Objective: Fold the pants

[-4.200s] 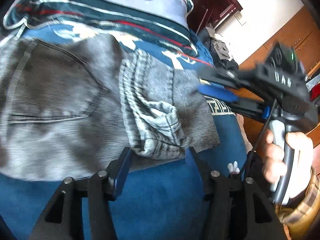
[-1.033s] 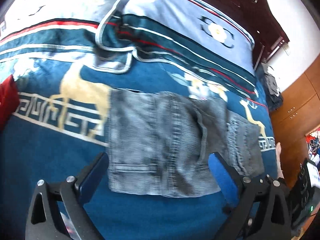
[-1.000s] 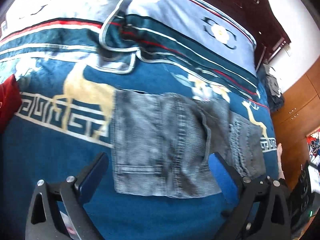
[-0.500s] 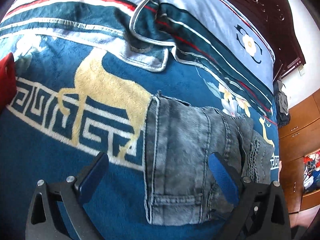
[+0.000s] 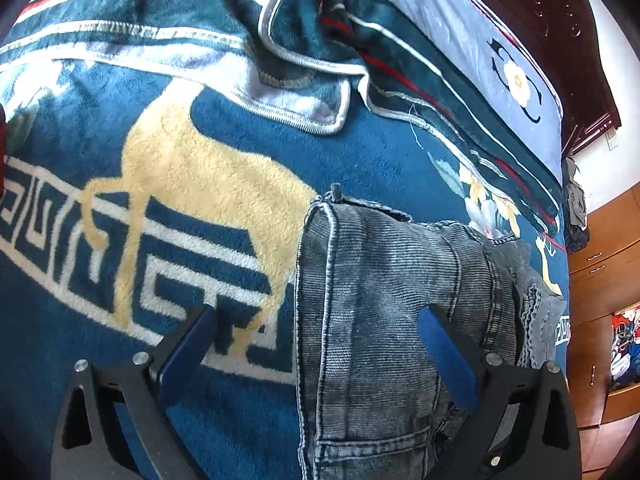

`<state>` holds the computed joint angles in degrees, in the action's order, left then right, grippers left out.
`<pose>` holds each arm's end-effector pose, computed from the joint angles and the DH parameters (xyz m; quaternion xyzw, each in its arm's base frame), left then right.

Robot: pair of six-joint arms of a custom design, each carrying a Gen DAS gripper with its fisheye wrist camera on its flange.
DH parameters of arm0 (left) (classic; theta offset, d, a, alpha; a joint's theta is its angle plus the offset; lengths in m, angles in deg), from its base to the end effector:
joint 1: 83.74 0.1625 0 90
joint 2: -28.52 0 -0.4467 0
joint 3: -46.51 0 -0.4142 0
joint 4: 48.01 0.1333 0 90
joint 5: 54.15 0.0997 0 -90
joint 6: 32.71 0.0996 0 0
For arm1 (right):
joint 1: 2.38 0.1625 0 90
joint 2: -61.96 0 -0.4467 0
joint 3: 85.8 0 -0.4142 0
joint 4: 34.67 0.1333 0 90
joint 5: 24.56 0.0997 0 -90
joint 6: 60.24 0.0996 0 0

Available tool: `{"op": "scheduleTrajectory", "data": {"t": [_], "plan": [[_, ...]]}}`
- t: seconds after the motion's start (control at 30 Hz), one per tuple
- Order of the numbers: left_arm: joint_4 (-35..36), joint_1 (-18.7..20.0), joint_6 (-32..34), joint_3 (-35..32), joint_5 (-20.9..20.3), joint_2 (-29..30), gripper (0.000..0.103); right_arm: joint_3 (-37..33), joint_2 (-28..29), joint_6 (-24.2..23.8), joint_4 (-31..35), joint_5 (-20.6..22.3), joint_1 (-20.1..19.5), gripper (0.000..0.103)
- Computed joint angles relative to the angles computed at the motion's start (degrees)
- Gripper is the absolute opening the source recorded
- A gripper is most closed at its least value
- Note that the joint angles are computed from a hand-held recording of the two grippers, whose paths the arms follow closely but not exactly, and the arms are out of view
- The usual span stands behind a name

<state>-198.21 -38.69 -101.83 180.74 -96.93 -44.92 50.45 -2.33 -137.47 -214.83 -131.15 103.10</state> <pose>-0.1566 -0.4490 0.1605 -0.1898 0.8964 -0.3335 0.2219 0.2203 -0.4024 0.1116 0.6913 -0.6909 0.0612 0.2026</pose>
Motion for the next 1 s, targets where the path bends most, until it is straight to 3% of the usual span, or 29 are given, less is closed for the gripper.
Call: {"op": "scheduleTrajectory", "data": {"t": [0.13, 0.23, 0.33, 0.43, 0.47, 0.6, 0.73, 0.77, 0.87, 1.0], "plan": [[0.18, 1.41, 3.32, -1.13, -1.36, 0.91, 0.102, 0.66, 1.38, -2.64, -3.38, -0.02, 0.18, 0.064], [4.64, 2.52, 6.13, -3.55, -2.83, 1.87, 0.102, 0.74, 2.99, -4.17, -5.95, -0.63, 0.60, 0.064], [6.87, 3.14, 7.69, -5.11, -3.67, 2.34, 0.098, -0.54, 5.25, -4.49, -8.23, -1.18, 1.04, 0.055], [4.00, 3.35, 9.97, -4.86, -5.04, 2.26, 0.070, -0.73, 8.08, -6.26, -14.34, -2.33, 1.59, 0.034], [1.61, 3.60, 10.95, -4.47, -6.40, 2.23, 0.052, -0.76, 8.70, -6.69, -15.86, -2.66, 1.73, 0.033], [-3.56, 4.29, 10.43, -3.18, -9.19, 1.57, 0.038, -1.17, 7.22, -4.19, -13.30, -2.70, 2.19, 0.022], [-7.83, 3.82, 6.33, 0.09, -9.30, -1.93, 0.038, -4.26, 3.35, 3.36, -3.73, -1.24, 2.62, 0.018], [-7.43, 3.28, 5.20, 0.66, -8.70, -3.03, 0.043, -5.07, 2.92, 4.40, -2.27, -0.82, 2.50, 0.018], [-5.26, 1.32, 1.69, 1.77, -6.13, -5.40, 0.077, -6.53, 1.00, 8.89, 2.48, 0.46, 2.26, 0.018], [-5.78, 0.58, 0.64, 2.33, -6.15, -6.23, 0.081, -7.44, 0.01, 10.81, 4.49, 1.70, 1.54, 0.018]]}}
